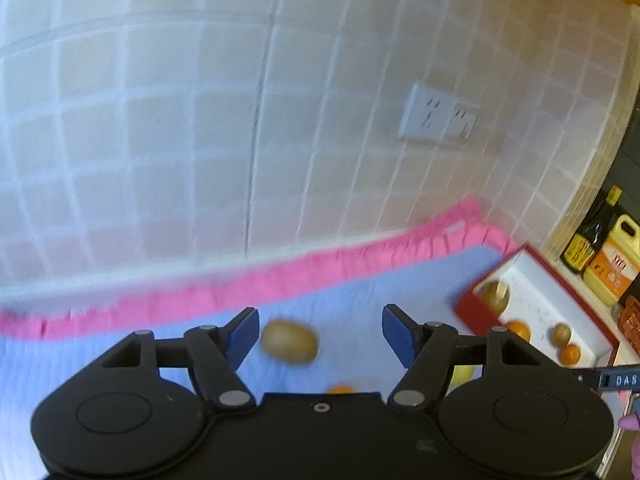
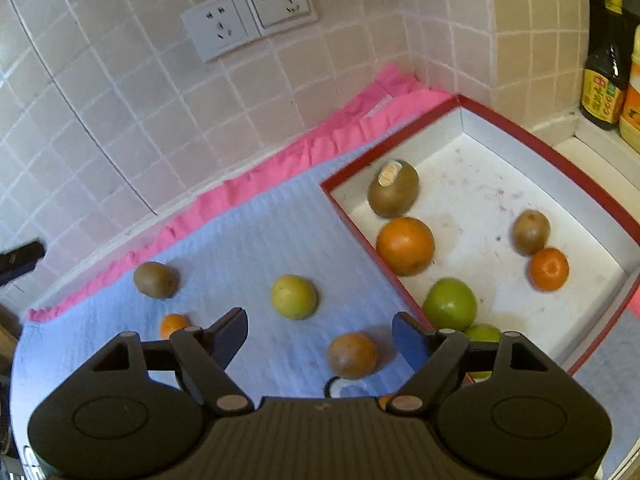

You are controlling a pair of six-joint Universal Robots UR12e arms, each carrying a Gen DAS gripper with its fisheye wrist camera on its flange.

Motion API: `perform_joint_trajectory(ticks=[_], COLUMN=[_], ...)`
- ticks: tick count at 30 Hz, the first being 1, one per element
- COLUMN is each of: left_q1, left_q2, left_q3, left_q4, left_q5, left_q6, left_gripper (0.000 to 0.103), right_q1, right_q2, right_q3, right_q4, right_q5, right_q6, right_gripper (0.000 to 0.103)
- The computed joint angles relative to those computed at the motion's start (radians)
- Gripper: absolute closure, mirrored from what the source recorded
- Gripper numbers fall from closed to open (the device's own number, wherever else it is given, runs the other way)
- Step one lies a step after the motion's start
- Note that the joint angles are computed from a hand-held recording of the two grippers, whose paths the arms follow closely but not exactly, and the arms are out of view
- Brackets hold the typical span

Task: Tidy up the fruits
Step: 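Grasp a mandarin with the left tool while the right tool approaches a brown kiwi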

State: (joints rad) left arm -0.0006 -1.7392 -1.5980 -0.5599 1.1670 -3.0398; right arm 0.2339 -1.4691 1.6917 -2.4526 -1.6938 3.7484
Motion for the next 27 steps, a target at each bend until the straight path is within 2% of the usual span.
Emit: perform_joint_trajectory(ticks=[4, 6, 10, 13, 17, 22, 24, 27], left_q1=[0.005, -0.001, -0.008, -0.019, -0.037, -0.067, -0.081, -0.094], left_q2=[0.002, -0.005, -0.024, -0.052, -0.084, -0.114, -0.121, -0.127], left_q3=[-0.036, -0.043, -0.044, -0.021, 0.004, 0.029, 0.03, 0.03], left_q4=[-0.05, -0.079, -0.117, -0.15, -0.182, -0.207, -0.191, -0.186], left_q5=[0.005, 0.025, 0.039, 0.039, 0.041, 0.056, 0.075, 0.093], left_q6=[0.039, 0.063, 0.113, 0.142, 0.186, 0.282, 0.324, 0.361], left_gripper=[0.023, 0.023, 0.023, 0.023, 0.023, 0.023, 0.023, 0.031], right_q1=[0.005, 0.009, 0.022, 0.032, 0.03, 0.034, 0.035, 0.038], right_q2=[0.008, 0.016, 0.044, 0.063, 0.084, 0.114, 0.124, 0.139], right_q3=[0.014, 0.023, 0.016, -0.005, -0.026, -0.061, -0.073, -0.09], right_q4=[0.053, 0.059, 0.068, 0.084, 0.101, 0.143, 0.159, 0.186], right_q5=[0.019, 0.034, -0.012, -0.061, -0.066, -0.093, -0.101, -0.117], right_q6=[0.031, 0.047, 0.095, 0.088, 0.077, 0.059, 0.051, 0.029], right_gripper=[0.025, 0.029, 0.031, 0.031, 0.031, 0.031, 0.031, 0.031])
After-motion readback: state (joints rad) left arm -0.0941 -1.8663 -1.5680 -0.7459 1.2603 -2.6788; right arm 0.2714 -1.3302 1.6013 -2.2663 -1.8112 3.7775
